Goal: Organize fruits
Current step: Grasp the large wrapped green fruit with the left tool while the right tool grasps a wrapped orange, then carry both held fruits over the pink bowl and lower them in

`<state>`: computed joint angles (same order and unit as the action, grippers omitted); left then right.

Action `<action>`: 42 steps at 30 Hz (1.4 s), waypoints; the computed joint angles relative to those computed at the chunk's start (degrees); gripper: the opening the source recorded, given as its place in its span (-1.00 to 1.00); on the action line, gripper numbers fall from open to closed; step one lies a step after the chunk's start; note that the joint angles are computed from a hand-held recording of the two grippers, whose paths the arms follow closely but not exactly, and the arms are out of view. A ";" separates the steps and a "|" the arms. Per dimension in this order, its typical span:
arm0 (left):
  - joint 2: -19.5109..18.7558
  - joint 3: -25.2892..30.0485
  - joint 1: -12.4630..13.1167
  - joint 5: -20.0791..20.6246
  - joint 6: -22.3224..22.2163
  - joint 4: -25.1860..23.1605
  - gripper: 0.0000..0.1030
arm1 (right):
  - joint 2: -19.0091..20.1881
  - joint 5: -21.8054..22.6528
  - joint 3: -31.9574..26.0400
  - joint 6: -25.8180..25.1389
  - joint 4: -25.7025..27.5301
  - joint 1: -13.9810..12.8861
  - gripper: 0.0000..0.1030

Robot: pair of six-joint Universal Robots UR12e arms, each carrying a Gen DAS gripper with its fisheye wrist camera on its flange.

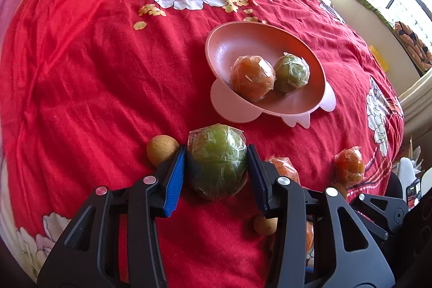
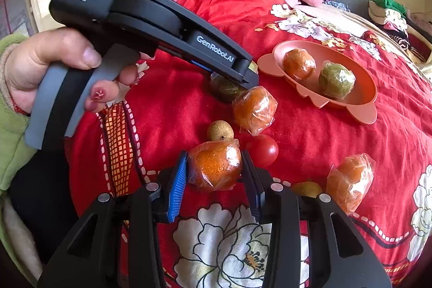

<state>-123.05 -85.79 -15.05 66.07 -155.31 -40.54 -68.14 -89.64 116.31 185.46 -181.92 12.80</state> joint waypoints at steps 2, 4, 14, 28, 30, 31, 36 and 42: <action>0.24 -0.35 0.14 -0.23 -0.11 0.19 -0.31 | 0.02 0.32 0.11 0.22 -0.44 -0.13 -0.30; 0.39 -0.50 0.21 -0.37 -0.09 0.22 -0.31 | -0.30 1.54 0.47 0.72 -0.83 -0.54 -0.31; 1.35 -1.19 0.59 -2.30 -0.46 0.88 -0.31 | -3.33 4.53 2.79 5.60 -5.07 -3.08 -0.31; 1.64 -0.12 -0.01 -4.01 -0.90 1.95 -0.31 | -5.41 0.92 3.94 7.87 -8.14 -5.64 -0.31; 1.48 0.31 -0.19 -4.19 -0.94 1.95 -0.31 | -5.55 0.52 4.01 7.85 -8.53 -5.97 -0.31; 1.39 0.53 -0.28 -4.25 -0.96 1.91 -0.31 | -5.61 0.41 4.02 7.85 -8.71 -6.17 -0.31; 0.85 1.78 -0.72 -4.30 -1.07 1.70 -0.31 | -5.55 -0.31 3.82 7.99 -9.14 -6.84 -0.31; 0.17 3.29 -1.25 -4.17 -1.05 1.41 -0.31 | -5.25 -0.59 3.51 8.39 -9.77 -7.50 -0.31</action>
<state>-122.88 -82.50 -16.29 61.91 -156.36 -39.13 -73.39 -90.23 119.83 193.85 -191.69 5.30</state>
